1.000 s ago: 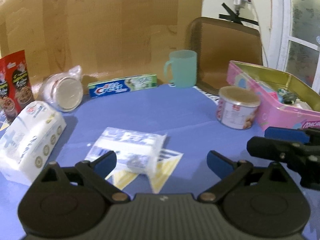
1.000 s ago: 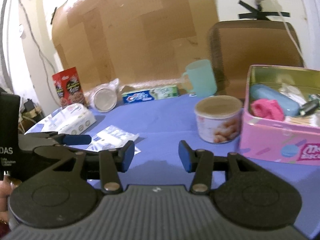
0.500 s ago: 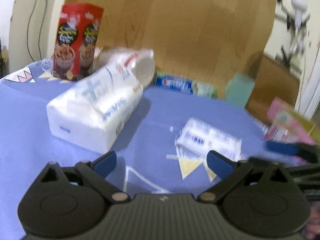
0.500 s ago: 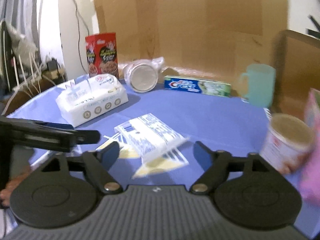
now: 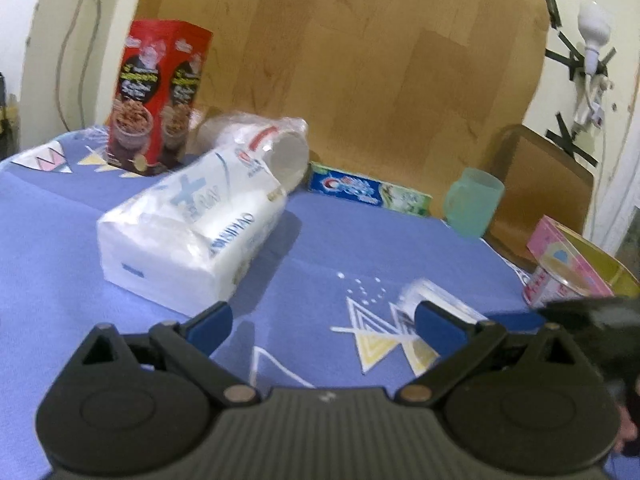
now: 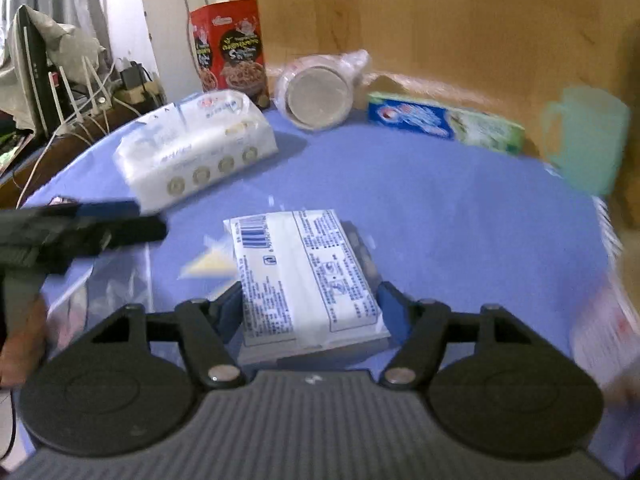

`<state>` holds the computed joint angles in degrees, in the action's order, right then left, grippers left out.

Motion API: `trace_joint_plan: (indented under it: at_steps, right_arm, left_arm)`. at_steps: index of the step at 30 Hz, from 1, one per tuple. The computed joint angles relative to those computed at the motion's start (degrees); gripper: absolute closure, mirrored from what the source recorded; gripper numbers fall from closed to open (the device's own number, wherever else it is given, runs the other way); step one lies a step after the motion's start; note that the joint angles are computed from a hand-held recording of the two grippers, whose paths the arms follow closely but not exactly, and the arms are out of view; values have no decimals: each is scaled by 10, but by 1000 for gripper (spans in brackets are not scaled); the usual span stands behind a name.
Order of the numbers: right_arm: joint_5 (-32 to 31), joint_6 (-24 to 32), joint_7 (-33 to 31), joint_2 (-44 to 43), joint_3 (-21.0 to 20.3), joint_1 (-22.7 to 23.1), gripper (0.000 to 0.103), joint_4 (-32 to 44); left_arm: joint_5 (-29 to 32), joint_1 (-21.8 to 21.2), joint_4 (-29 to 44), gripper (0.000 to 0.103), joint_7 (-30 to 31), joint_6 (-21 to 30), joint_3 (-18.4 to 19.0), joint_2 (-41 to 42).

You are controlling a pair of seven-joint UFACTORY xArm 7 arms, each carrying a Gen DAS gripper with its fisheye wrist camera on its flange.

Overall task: Organize soft objects
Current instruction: 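Move the right gripper to the flat white printed packet and grasp it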

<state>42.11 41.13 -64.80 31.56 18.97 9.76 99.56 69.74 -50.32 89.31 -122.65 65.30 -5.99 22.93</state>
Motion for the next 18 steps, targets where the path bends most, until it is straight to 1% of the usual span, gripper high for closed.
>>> trace_joint_plan:
  at_steps: [2, 3, 4, 5, 6, 7, 8, 9, 10, 11, 12, 13, 15, 16, 17, 18]
  right_arm:
    - [51, -40, -53, -61, 11, -34, 31, -93]
    - [92, -64, -93, -94, 17, -52, 31, -142]
    - [131, -87, -132, -119, 17, -62, 30, -178]
    - [179, -109, -178, -149, 19, -74, 30, -218]
    - [221, -129, -216, -170, 17, -82, 31, -248]
    - [258, -148, -245, -186, 12, -84, 30, -270]
    - [290, -167, -266, -199, 7, -84, 29, -288]
    - [325, -181, -288, -210, 2, -83, 24, -305]
    - [348, -176, -306, -216, -6, -84, 12, -312]
    - [371, -160, -331, -220, -13, -87, 6, -317]
    - [389, -149, -354, -223, -21, -87, 3, -321]
    - [387, -149, -359, -222, -29, -82, 3, -321]
    - [376, -142, -352, -216, -46, -70, 3, -315]
    - [363, -131, -338, -211, -56, -67, 4, -307]
    - [350, -120, -320, -206, -65, -61, 5, -301]
    - [324, -100, -294, -199, -76, -55, 16, -293]
  left_arm:
    - [3, 10, -8, 2, 7, -41, -3, -5]
    - [0, 15, -5, 2, 15, -62, -5, -3]
    - [1, 19, -1, 2, 11, -89, -5, 0]
    - [10, 26, 1, 2, -8, -137, -3, 4]
    - [23, 33, 10, 2, -28, -196, 1, 13]
    - [29, 36, 29, 2, -34, -239, 5, 30]
    - [22, 37, 68, 2, -17, -271, 6, 58]
    - [2, 40, 115, 2, 20, -291, 2, 92]
    - [-22, 42, 156, 2, 57, -305, -3, 121]
    - [-50, 47, 204, 2, 103, -319, -13, 154]
    - [-77, 51, 242, 2, 145, -326, -23, 181]
    - [-108, 53, 286, 2, 193, -321, -36, 210]
    - [-156, 44, 368, 2, 272, -282, -48, 261]
    - [-172, 37, 397, 2, 291, -262, -45, 279]
    - [-177, 29, 409, 3, 292, -254, -35, 285]
    - [-188, 24, 424, 4, 295, -249, -29, 293]
